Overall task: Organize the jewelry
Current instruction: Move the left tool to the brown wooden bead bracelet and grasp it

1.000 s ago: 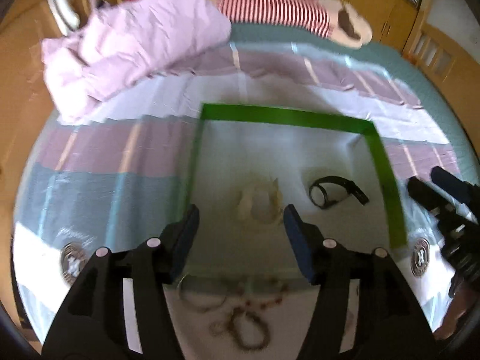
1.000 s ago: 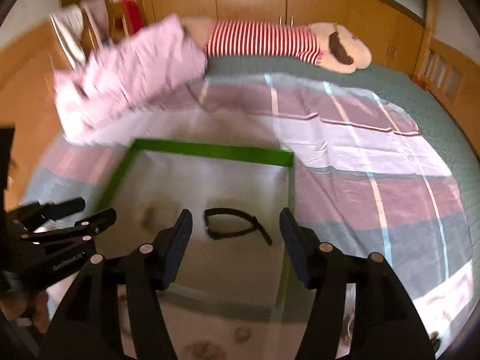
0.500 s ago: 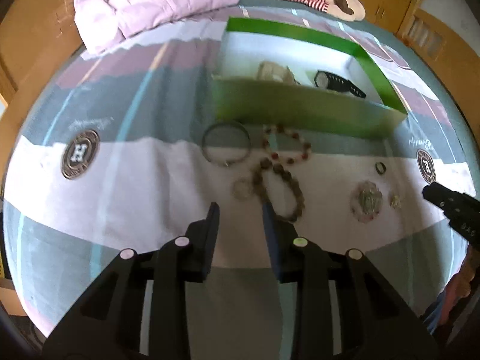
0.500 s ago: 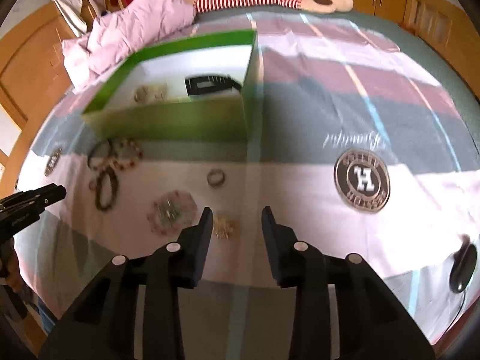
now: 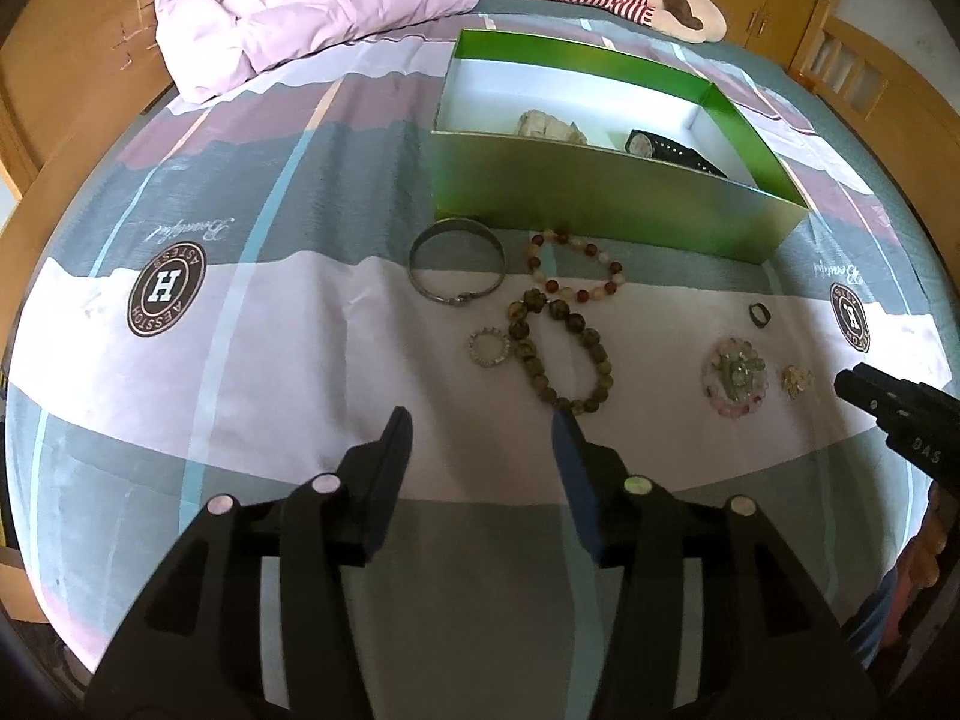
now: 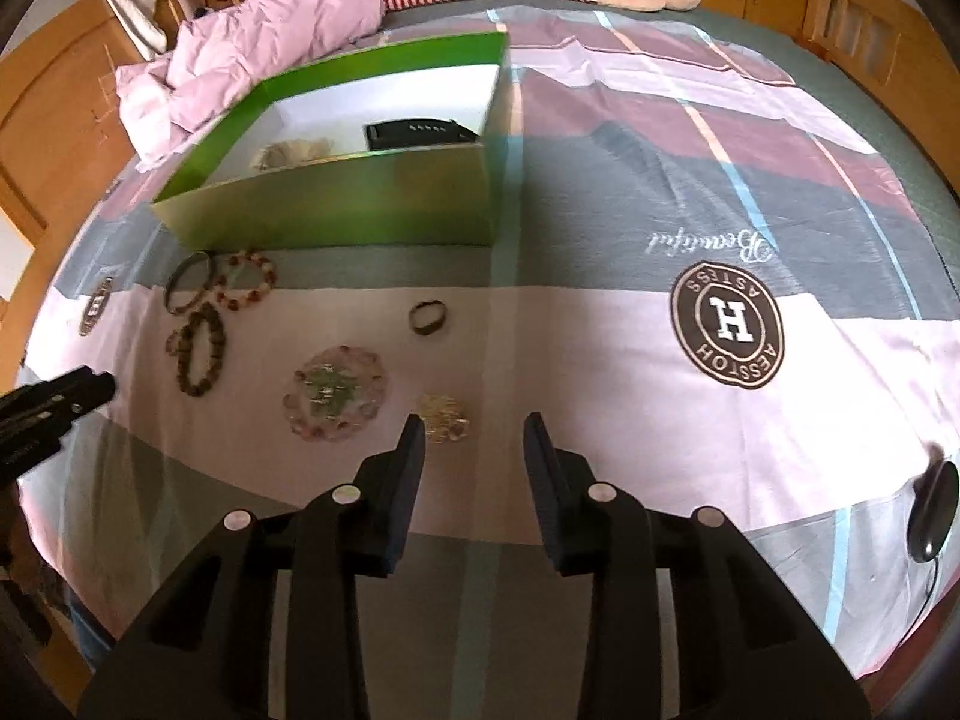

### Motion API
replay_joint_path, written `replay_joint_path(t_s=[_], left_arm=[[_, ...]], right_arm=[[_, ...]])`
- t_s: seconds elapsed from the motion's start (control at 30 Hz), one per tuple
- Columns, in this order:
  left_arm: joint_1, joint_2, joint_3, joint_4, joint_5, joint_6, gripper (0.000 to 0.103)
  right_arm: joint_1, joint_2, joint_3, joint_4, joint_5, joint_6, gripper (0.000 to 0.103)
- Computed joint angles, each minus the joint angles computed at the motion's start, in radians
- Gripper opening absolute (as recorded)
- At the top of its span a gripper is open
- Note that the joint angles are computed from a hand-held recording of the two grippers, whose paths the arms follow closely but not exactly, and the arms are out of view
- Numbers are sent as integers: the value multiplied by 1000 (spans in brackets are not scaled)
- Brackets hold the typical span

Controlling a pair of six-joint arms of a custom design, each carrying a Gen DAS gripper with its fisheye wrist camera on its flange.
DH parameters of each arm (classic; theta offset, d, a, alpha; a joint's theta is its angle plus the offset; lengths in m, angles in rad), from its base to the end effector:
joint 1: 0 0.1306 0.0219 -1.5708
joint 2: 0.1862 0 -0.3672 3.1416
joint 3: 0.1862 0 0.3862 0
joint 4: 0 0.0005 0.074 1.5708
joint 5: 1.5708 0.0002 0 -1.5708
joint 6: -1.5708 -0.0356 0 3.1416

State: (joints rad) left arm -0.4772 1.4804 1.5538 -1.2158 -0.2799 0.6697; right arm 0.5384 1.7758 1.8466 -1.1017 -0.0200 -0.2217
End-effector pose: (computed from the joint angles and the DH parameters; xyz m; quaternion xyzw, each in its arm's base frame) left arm 0.4368 -0.2154 0.4259 -0.1225 0.9603 0.0003 0.2508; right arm 0.5179 0.3095 0.4033 -0.1546 0.9513 0.1079 0.2441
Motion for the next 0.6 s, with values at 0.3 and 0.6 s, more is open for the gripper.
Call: replay_joint_path(t_s=[0.3,0.6], left_arm=[[23,40,10,39,42,-54,49],[21,81,30,53,87,-38,46]], right_arm=[[4,-10,-31,1,21,7,53],[-7,-17,-61,16,0,-6,53]])
